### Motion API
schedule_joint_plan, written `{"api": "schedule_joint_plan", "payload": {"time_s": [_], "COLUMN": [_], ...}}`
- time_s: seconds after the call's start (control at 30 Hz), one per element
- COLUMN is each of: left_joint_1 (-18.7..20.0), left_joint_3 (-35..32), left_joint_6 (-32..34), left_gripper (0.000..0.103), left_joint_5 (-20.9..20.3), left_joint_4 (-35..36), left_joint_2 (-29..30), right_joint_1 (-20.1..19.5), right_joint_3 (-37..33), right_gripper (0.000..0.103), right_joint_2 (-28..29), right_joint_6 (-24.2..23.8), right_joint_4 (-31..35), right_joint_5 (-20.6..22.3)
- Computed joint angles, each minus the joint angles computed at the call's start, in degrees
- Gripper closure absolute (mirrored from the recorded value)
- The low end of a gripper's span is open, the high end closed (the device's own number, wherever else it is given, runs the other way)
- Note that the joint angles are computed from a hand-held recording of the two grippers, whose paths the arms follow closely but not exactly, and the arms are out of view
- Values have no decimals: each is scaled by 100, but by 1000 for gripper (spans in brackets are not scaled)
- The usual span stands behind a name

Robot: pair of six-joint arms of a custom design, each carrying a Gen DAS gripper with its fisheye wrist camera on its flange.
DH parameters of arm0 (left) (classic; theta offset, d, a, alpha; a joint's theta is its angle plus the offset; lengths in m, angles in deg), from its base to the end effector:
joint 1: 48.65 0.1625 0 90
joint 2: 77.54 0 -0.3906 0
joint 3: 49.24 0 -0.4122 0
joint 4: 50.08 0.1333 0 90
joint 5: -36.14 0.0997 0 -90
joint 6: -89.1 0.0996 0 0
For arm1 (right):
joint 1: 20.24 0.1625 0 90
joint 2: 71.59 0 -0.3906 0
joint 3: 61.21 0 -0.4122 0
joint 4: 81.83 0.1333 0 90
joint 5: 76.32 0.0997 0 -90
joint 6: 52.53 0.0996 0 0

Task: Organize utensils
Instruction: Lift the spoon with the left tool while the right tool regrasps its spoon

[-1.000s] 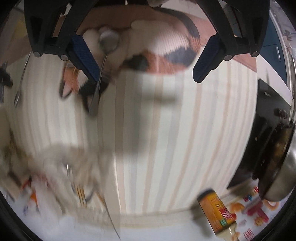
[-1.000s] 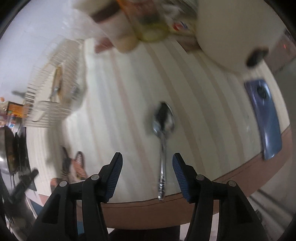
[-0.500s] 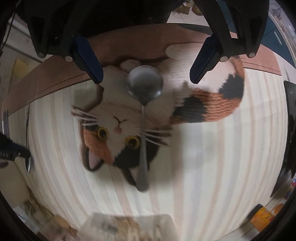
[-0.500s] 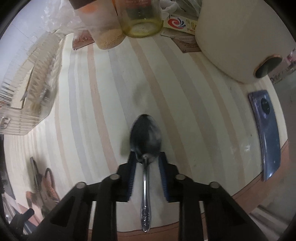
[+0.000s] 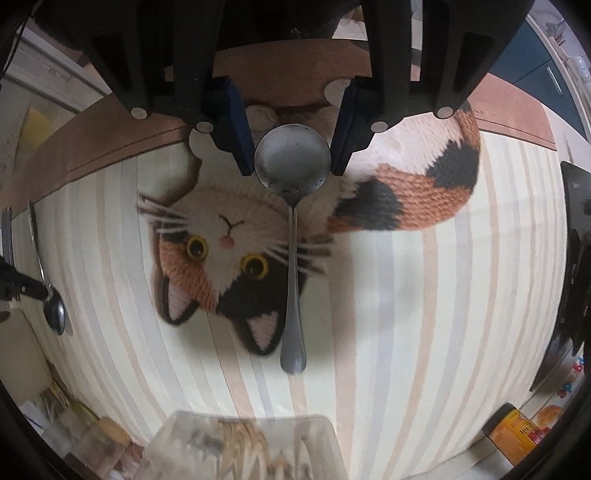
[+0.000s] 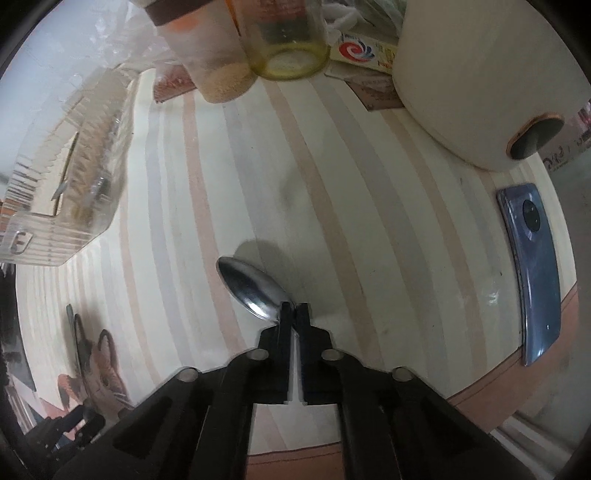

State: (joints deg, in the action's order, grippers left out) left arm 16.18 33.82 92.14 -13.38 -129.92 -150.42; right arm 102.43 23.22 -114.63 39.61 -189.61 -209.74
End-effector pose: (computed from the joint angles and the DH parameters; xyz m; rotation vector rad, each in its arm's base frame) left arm -0.0709 -0.6162 0.3572 0.7308 2.2641 0.2499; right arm 0.4093 -0.5181 0.0503 -1.0049 -2.1571 0.6072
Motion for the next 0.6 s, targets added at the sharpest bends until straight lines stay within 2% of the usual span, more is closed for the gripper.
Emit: {"api": "schedule_joint_plan", "payload": {"time_s": [0.13, 0.3, 0.47, 0.57, 0.6], "left_joint_1": [-60, -129, -179, -161, -171], "left_joint_3": [-161, -307, -535, -727, -758], "left_joint_6": [27, 1, -42, -13, -12], "left_gripper": [65, 65, 65, 65, 65], "left_joint_5": [-30, -81, -131, -163, -167], "left_joint_4": [-83, -149, -185, -174, -193], "left_joint_2": [67, 65, 86, 108, 112], "right_joint_1": [30, 165, 308, 265, 243], "right_joint_3": [25, 252, 152, 116, 94], "right_gripper": [103, 103, 103, 103, 103], "right_joint_2": [3, -136, -173, -171, -165], "right_joint_6": [-78, -35, 2, -269, -231], "right_joint_4": [-122, -597, -523, -699, -641], "right_joint_5": [45, 6, -165, -127, -132]}}
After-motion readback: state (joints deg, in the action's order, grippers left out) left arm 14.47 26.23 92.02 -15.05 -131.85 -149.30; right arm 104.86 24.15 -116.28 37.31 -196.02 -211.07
